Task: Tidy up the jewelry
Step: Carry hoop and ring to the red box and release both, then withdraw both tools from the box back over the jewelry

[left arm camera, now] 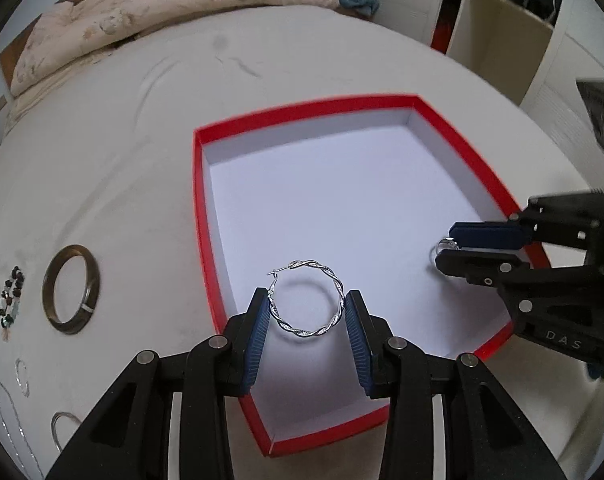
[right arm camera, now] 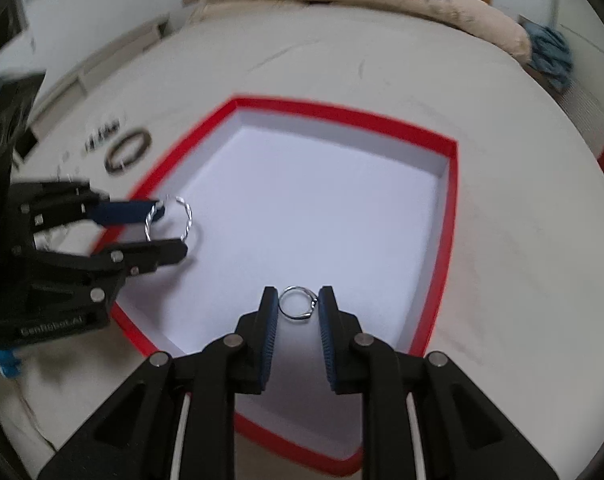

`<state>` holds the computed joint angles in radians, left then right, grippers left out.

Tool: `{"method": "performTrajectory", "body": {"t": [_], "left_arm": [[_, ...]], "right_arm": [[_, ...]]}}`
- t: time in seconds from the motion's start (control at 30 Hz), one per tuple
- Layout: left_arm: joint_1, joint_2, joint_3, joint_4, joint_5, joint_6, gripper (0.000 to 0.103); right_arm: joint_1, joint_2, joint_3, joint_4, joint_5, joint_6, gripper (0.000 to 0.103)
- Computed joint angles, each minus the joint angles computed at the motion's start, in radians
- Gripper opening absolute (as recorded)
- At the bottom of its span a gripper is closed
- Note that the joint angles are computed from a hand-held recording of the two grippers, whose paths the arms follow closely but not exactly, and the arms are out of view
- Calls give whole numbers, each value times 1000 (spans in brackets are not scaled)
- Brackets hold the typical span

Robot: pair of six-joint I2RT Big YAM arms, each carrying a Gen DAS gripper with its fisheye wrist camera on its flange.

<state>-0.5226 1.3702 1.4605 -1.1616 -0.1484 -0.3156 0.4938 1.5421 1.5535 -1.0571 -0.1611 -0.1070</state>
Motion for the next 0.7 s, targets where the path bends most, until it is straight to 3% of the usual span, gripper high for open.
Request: {"method": "performTrajectory", "body": {"t": [0.2,0.27,0.33,0.37,0.53,0.7], "left_arm": [[-11,16,0,22,-38,44,42],[-14,25,5,22,-49,59,44],[-17,28,7,22,-57,65,45],[-18,32,9,28,-60,61,45],[-25,-61,-18,25,-81,26,45],[-51,-177,-32,-21,-131,-33,45]], "right_arm": [[9,20,30,-57,40,-89,21],[8,28,48,-83,36,-101,25],[10,29,58,-94,47,-102,38],[6,31,62,-94,46,-101,39],[-2,-24,43,-100,69,-54,39],[5,-153,-12,-85,72,59,39]]}}
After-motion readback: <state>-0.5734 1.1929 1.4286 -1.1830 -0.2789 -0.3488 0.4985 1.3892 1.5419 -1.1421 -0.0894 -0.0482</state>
